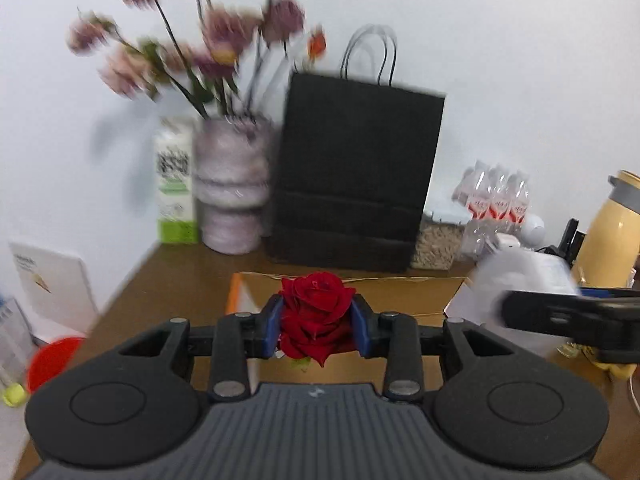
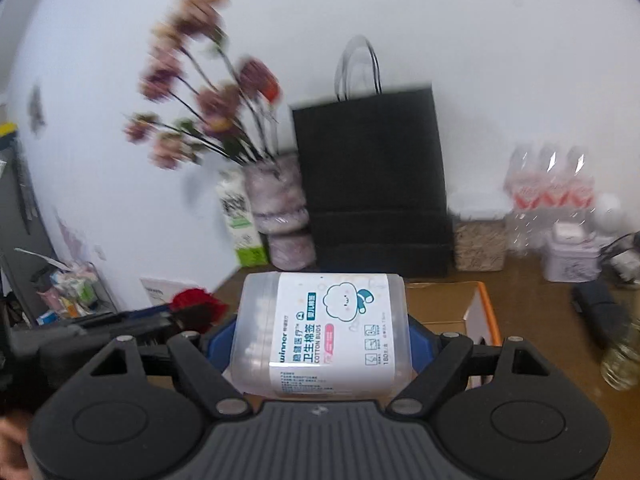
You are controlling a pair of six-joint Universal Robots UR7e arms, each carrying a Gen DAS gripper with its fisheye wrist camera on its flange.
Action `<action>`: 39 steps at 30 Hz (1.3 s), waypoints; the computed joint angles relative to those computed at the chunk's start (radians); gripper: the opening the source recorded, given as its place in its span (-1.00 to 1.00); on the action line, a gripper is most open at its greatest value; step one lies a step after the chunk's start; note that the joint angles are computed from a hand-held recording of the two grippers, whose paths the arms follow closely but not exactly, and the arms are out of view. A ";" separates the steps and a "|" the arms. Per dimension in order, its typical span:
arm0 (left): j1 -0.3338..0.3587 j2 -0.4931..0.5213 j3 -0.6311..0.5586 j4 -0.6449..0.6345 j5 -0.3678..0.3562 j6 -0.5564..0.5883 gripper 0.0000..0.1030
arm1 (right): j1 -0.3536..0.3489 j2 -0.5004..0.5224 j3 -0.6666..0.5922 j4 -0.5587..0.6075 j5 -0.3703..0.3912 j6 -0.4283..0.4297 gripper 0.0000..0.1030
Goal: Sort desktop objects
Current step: 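Carry the rose and swab box into the box and open both tools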
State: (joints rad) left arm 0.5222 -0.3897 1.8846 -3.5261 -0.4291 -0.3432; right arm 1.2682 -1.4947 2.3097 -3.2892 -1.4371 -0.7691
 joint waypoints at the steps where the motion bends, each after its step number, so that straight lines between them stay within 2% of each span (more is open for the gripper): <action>1: 0.035 0.006 -0.046 0.042 -0.025 0.033 -0.29 | 0.027 0.069 -0.076 0.031 -0.052 0.052 0.59; 5: 0.126 0.066 -0.200 0.170 -0.018 0.070 -0.29 | 0.067 0.256 -0.275 0.109 -0.187 0.161 0.59; 9: 0.192 0.119 -0.309 0.284 0.020 0.130 -0.26 | 0.086 0.409 -0.405 0.132 -0.288 0.185 0.59; 12: 0.229 0.121 -0.332 0.335 0.013 0.096 -0.20 | 0.082 0.469 -0.449 0.151 -0.283 0.186 0.59; 14: 0.247 0.102 -0.330 0.412 -0.022 0.049 -0.08 | 0.074 0.499 -0.476 0.197 -0.265 0.205 0.60; 15: 0.249 0.101 -0.332 0.455 -0.007 0.030 0.03 | 0.070 0.508 -0.479 0.207 -0.257 0.215 0.59; 16: 0.247 0.103 -0.334 0.456 0.001 0.051 0.06 | 0.064 0.512 -0.479 0.208 -0.240 0.225 0.61; 18: 0.235 0.140 -0.349 0.349 0.041 0.188 0.38 | 0.054 0.518 -0.472 0.189 -0.214 0.248 0.67; 19: 0.231 0.152 -0.357 0.322 0.060 0.231 0.40 | 0.052 0.521 -0.473 0.180 -0.213 0.253 0.68; 23: 0.237 0.150 -0.352 0.242 0.032 0.304 0.46 | 0.051 0.481 -0.432 0.148 -0.205 0.216 0.68; 25: 0.230 0.156 -0.347 0.174 0.056 0.326 0.60 | 0.061 0.452 -0.414 0.133 -0.231 0.201 0.70; 29: 0.198 0.104 -0.294 0.252 0.091 0.206 0.62 | 0.075 0.382 -0.366 0.097 -0.298 0.154 0.73; 31: 0.176 0.057 -0.253 0.325 0.098 0.090 0.66 | 0.074 0.345 -0.339 0.095 -0.325 0.151 0.74; 36: 0.105 -0.068 -0.151 0.573 0.066 -0.235 0.75 | 0.056 0.213 -0.230 0.081 -0.336 0.120 0.74; 39: 0.051 -0.138 -0.110 0.810 0.046 -0.463 0.79 | 0.035 0.117 -0.153 0.075 -0.322 0.086 0.75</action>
